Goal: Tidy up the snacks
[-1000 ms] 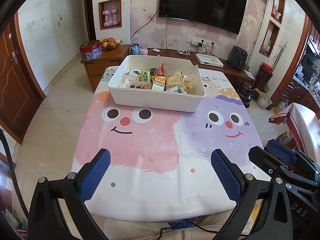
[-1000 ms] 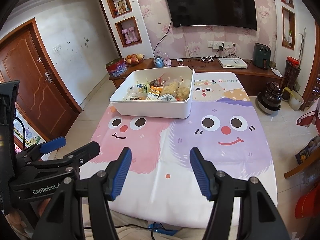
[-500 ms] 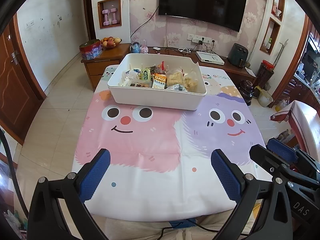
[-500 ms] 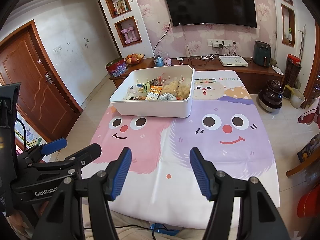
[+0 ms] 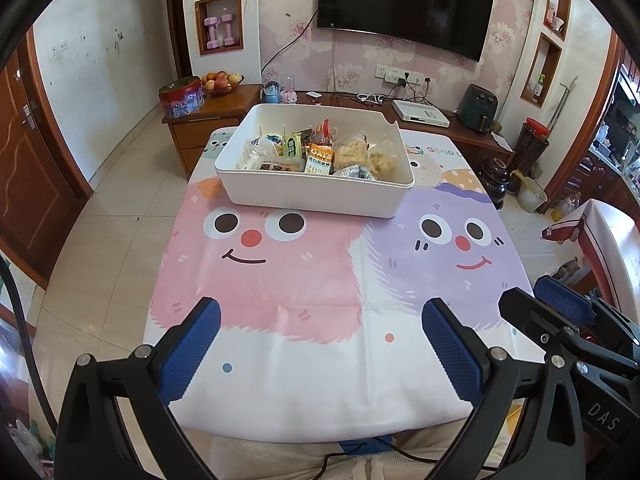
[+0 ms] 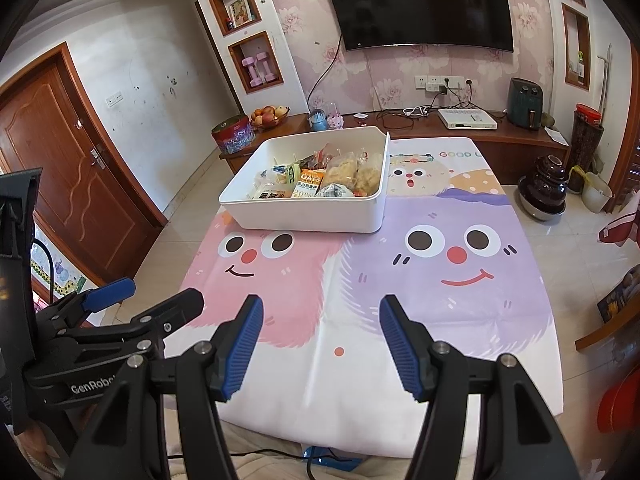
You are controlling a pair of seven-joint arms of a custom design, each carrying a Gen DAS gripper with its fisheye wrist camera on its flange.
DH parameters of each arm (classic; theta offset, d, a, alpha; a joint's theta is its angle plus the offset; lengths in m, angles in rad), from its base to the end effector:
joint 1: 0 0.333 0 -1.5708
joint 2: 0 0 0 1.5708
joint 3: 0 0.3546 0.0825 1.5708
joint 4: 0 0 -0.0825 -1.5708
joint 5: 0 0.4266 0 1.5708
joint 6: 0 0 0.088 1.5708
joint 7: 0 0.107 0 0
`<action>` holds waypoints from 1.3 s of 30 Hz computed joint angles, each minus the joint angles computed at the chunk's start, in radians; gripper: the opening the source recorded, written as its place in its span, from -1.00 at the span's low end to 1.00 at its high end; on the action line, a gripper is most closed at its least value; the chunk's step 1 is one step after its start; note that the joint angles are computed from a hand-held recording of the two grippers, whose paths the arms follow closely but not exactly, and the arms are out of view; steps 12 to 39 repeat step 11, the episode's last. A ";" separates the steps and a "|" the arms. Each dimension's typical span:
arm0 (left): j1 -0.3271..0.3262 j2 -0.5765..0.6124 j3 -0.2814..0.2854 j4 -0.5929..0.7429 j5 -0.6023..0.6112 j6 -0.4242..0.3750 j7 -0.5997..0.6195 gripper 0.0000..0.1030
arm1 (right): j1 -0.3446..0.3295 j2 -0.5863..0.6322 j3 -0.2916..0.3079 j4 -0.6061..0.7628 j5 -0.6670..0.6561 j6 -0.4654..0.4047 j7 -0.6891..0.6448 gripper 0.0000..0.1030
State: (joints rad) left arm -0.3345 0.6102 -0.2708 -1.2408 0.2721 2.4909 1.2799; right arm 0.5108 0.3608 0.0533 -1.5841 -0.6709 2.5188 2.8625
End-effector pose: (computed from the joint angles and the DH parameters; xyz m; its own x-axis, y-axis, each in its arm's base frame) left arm 0.7225 -0.4193 0.5167 -0.3877 -0.9191 0.0703 -0.7428 0.2664 -0.6142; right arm 0.6431 0.4065 0.5131 -0.2075 -0.9535 -0.2184 -0.6986 0.3007 -0.6493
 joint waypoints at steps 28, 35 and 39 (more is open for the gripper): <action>-0.003 -0.010 0.005 -0.016 0.007 0.001 -0.005 0.95 | -0.002 -0.004 0.000 -0.003 0.003 0.002 -0.002 0.19; -0.003 -0.010 0.005 -0.016 0.007 0.001 -0.005 0.95 | -0.002 -0.004 0.000 -0.003 0.003 0.002 -0.002 0.19; -0.003 -0.010 0.005 -0.016 0.007 0.001 -0.005 0.95 | -0.002 -0.004 0.000 -0.003 0.003 0.002 -0.002 0.19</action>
